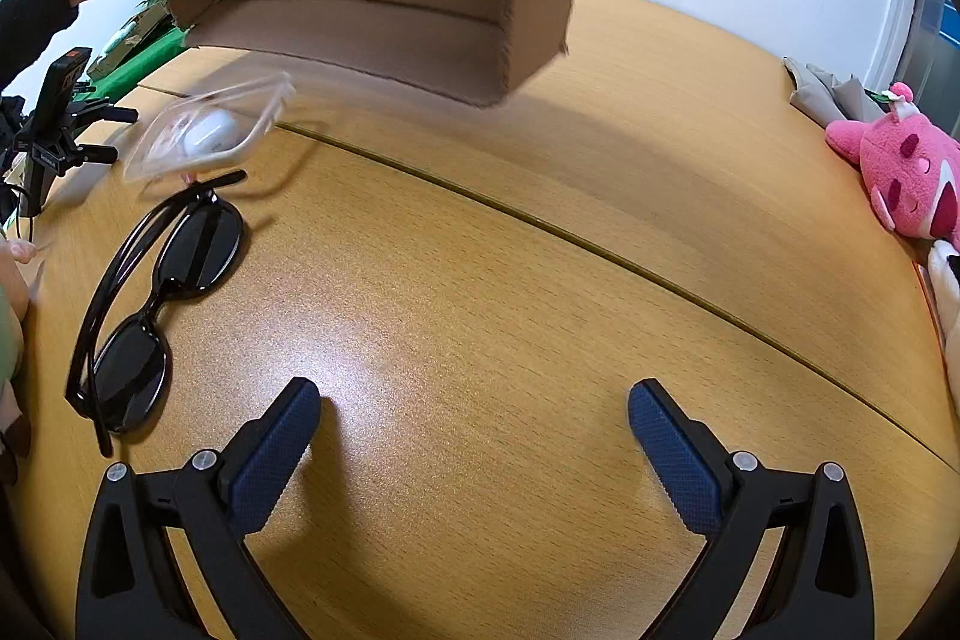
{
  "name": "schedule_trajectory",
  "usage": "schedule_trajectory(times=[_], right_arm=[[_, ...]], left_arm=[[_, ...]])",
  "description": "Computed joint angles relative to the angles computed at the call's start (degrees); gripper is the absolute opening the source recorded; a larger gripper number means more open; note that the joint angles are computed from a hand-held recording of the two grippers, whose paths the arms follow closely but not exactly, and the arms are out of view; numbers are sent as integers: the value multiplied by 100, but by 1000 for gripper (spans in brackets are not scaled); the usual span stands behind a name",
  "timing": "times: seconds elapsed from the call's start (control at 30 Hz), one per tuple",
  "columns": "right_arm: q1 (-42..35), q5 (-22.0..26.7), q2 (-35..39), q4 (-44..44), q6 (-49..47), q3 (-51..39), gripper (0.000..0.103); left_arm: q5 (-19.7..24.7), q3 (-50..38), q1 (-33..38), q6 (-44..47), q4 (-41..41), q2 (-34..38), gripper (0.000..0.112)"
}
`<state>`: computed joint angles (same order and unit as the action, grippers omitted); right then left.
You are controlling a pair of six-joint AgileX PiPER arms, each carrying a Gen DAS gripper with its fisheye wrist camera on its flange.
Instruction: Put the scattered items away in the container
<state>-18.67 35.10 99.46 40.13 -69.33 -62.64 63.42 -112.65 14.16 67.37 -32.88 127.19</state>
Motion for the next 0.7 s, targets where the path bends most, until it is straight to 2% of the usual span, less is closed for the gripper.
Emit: schedule_trajectory(times=[0.7], right_arm=[[7,-15,-6,9,-7,20,103]], left_arm=[[-54,143,5,35,-16,-80,103]])
